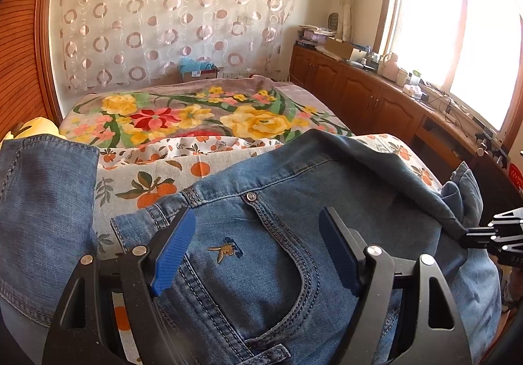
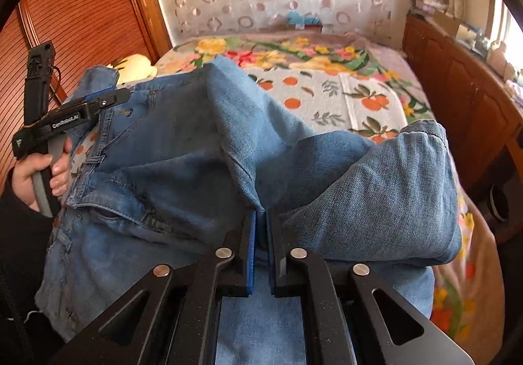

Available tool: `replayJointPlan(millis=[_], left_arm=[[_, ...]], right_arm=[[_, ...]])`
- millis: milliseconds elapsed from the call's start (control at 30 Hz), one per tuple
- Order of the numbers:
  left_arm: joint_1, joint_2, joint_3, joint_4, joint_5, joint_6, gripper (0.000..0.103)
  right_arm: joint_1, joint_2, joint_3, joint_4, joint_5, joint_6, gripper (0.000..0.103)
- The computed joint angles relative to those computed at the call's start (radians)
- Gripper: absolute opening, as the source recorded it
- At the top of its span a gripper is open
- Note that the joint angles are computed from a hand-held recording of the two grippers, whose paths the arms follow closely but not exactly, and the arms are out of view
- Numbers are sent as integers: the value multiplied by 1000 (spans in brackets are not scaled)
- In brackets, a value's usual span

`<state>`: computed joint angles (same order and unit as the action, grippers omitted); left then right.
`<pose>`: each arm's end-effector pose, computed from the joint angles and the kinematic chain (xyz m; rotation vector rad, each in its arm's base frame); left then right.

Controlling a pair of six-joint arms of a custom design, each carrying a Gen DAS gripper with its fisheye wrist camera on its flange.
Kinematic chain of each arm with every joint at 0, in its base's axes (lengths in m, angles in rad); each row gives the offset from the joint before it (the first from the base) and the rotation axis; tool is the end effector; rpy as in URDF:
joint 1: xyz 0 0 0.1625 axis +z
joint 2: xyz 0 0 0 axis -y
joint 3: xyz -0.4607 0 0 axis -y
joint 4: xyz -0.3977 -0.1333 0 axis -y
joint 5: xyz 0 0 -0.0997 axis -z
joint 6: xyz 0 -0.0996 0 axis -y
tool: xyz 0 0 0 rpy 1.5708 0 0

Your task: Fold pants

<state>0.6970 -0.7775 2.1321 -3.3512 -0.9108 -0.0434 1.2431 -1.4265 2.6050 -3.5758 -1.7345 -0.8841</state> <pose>-0.2869 -0.4937 0.0668 0.8696 2.4483 -0.8952 -0.0044 -0.3767 0.2577 0.5846 -2.3661 0.7641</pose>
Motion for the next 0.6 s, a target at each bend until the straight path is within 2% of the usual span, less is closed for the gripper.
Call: replayJointPlan(millis=[100,200,300,333,367,533,600], left_arm=[[0,2,1,-1,2,3,78],[1,4,1,-4,2,2,78],[0,3,1,-1,4,1,78],[0,3,1,-1,4,1,78],[1,3,1,1,4,3,78],[3,6,3,-2,7,6,78],[5,7,4,0,7,7,78]], right_arm=[[27,-54,-6,41,-11,15,8],[59,-85,-13,16,-23,15,12],[84,-86,-39,-39,-54,19,32],[83,-89,-53,-40,-59,25,42],[79,-89,-72,-32,-65,35,45],[56,-22,-186,1,-159,94,46],[56,3,-242,84,-188,151,46]])
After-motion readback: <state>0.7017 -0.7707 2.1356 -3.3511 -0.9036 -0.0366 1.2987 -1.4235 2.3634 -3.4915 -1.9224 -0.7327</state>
